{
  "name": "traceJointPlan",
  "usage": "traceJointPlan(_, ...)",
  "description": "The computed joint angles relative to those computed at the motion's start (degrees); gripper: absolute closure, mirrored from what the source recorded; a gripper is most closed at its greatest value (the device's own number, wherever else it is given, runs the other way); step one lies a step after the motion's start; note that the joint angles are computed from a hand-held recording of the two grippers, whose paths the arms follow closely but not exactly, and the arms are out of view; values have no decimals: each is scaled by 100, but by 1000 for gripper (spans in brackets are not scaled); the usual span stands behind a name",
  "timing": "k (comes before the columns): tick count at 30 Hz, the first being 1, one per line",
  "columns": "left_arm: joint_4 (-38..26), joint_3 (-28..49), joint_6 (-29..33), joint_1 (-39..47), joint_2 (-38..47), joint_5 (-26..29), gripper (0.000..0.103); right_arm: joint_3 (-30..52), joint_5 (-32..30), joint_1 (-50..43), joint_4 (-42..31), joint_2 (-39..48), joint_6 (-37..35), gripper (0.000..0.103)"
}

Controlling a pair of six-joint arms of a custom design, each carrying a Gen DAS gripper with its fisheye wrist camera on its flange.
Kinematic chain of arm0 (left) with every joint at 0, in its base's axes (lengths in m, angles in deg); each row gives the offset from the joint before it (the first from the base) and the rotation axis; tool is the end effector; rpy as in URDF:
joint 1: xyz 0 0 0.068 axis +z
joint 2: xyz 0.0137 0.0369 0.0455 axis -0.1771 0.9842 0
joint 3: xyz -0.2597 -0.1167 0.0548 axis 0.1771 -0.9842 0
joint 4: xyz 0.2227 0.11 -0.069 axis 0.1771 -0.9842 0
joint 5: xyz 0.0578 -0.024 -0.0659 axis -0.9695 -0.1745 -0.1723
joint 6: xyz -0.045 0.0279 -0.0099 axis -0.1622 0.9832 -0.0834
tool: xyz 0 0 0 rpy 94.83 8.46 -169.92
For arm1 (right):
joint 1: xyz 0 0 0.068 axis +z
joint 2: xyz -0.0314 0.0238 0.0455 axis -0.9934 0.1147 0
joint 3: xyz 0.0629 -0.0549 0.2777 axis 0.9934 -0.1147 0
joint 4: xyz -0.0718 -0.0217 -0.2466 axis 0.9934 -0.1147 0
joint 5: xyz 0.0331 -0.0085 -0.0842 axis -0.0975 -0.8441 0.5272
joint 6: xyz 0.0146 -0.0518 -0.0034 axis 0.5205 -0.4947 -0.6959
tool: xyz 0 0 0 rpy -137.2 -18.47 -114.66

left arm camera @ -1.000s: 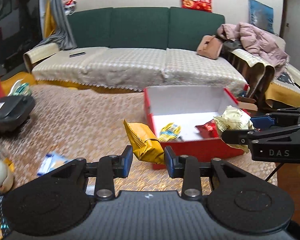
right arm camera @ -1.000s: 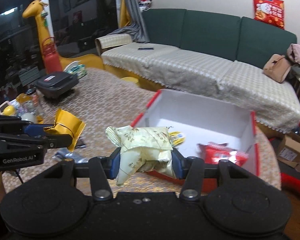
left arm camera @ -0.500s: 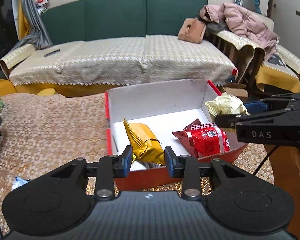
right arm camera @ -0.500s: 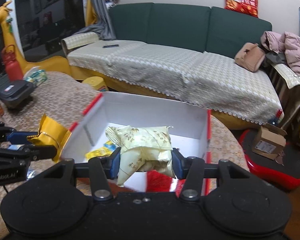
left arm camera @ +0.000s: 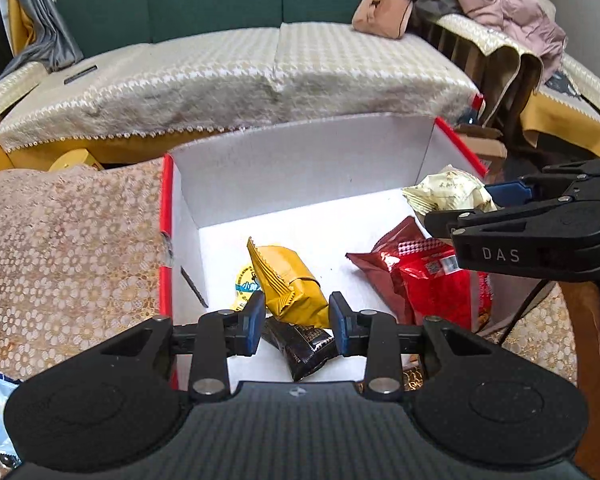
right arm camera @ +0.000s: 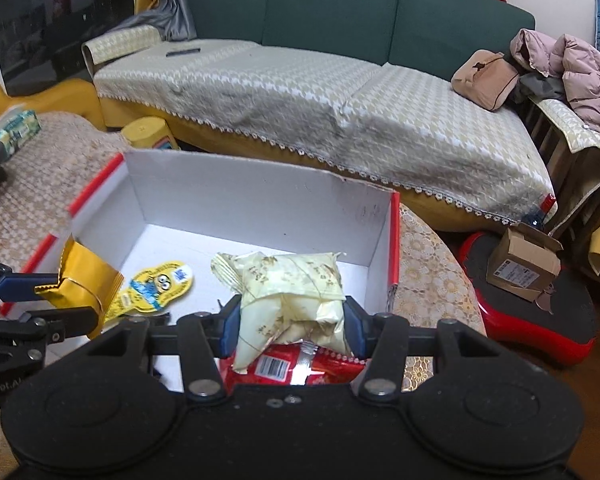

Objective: Organize snacks
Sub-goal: 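Carry both snacks into the red box and open both tools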

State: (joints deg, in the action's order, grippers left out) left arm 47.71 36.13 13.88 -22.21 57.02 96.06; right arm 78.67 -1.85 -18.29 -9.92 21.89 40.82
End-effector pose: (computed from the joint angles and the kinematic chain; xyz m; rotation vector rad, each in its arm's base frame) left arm 0.1738 -0.0438 0.1383 0.6648 2.3985 -0.2134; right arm 0.1423 0.2608 0.1286 0.0275 2.5125 -0.0369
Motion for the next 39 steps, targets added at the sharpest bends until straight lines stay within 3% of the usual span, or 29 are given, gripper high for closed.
traceJointPlan(9, 425, 111, -73, -287, 921, -220, 69, -10, -297, -214, 329, 288, -305, 52)
traceJointPlan(16, 369, 93, -174, -395, 1006, -274, 68, -110, -413, -200, 516, 294, -270, 51)
traceJointPlan(21, 87, 38, -145, -282, 603, -154, 61, -87, -434, -89, 427, 223, -158, 44)
traceJointPlan(28, -595, 11, 24, 77, -290, 138, 49, -9, -314, 190, 77, -37, 204, 44)
traceJointPlan(39, -2330, 181, 866, 1438, -2002, 1082, 39, 159, -8, 849, -514, -609, 800, 42)
